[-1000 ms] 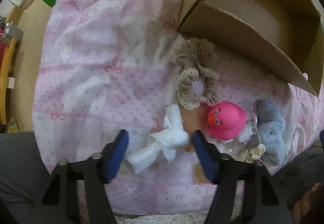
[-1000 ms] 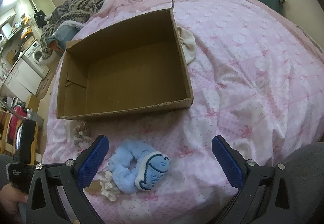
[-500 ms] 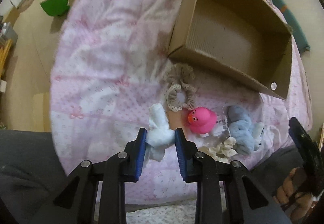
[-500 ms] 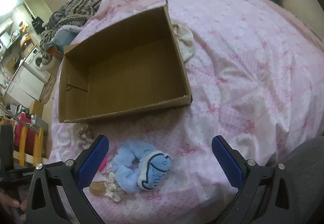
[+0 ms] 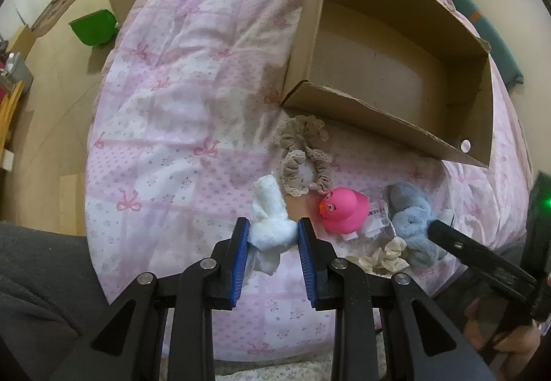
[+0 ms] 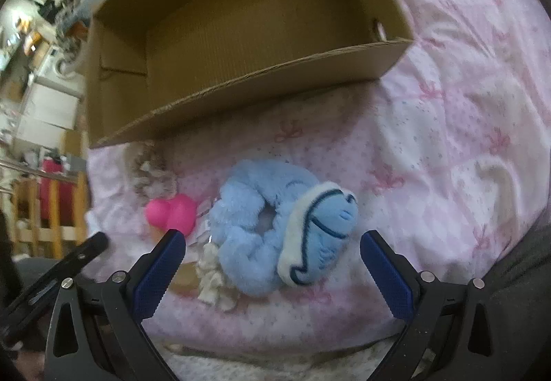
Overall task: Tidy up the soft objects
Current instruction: 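Grasp the white sock with the left tool while the right tool grasps the blue slipper, then carry the white sock and blue slipper over the open cardboard box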
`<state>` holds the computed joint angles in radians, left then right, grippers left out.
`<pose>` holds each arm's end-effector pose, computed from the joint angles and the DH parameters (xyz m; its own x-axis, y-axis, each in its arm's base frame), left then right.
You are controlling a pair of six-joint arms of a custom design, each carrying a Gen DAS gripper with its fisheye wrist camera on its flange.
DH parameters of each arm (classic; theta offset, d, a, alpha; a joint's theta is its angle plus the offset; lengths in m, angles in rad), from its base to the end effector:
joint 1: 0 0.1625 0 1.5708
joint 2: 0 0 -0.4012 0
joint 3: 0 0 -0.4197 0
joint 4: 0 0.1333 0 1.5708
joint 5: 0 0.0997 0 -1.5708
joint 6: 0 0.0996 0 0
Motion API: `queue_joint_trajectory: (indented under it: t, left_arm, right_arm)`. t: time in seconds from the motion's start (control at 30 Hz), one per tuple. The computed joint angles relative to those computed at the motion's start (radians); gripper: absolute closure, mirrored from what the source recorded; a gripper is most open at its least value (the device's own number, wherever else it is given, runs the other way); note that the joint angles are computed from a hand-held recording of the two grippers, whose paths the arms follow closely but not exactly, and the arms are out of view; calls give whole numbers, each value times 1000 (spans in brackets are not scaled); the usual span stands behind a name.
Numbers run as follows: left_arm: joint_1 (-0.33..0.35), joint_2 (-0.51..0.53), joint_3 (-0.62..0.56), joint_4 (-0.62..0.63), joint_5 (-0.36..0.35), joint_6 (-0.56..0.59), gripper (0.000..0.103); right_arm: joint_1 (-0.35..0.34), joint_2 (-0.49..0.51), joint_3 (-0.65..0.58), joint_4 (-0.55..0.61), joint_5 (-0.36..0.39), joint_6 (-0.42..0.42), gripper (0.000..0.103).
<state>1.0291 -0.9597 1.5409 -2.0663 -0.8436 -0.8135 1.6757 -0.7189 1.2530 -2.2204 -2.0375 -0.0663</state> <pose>-0.1765 -0.6803 0.1780 -0.7929 -0.3223 -0.5172 -0.0909 0.9018 -0.4225 0.1689 -0.7589 0.1362 -0.8847 -0.1073 0.4536 -0.1630 0.9829 -0.0854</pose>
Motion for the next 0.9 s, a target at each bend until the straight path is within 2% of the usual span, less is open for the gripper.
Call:
queue_joint_trajectory:
  t: [0.1,0.17,0.23,0.3,0.4,0.47,0.63,0.73,0.9]
  left_arm:
    - [-1,-3,5,-8,6,-3,77]
    - [1,-7,9,-16,2,-10,77]
    - [9,-11,11,-30,-22,-15,77]
    - [18,-12,11,-33,-43,-28,77]
    - [19,-11,10,-33,-42,-38,77]
    - [19,-11,9,-35,-39,-41,77]
    - [8,-10,12,-28,-9,-37,77]
    - [7,-13,16,-31,-3,-46,77]
    - [3,-13,19,-26,10,-56,77]
  right_arm:
    - [17,48,-26,0,-88,-28,0]
    - [20,65,-26,-26,-117,-43,0]
    - [11,75,-38,-12,-114,-32,13]
    - [-5,79,-54,10,-103,8,35]
    - [-26,68,-62,19,-57,27,55]
    - [-40,50,-62,29,4,46,62]
    - [-49,-16,-13,-25,146,28,63]
    - [-32,-37,18,-78,146,-40,63]
    - [-36,-59,36,-93,199,-60,63]
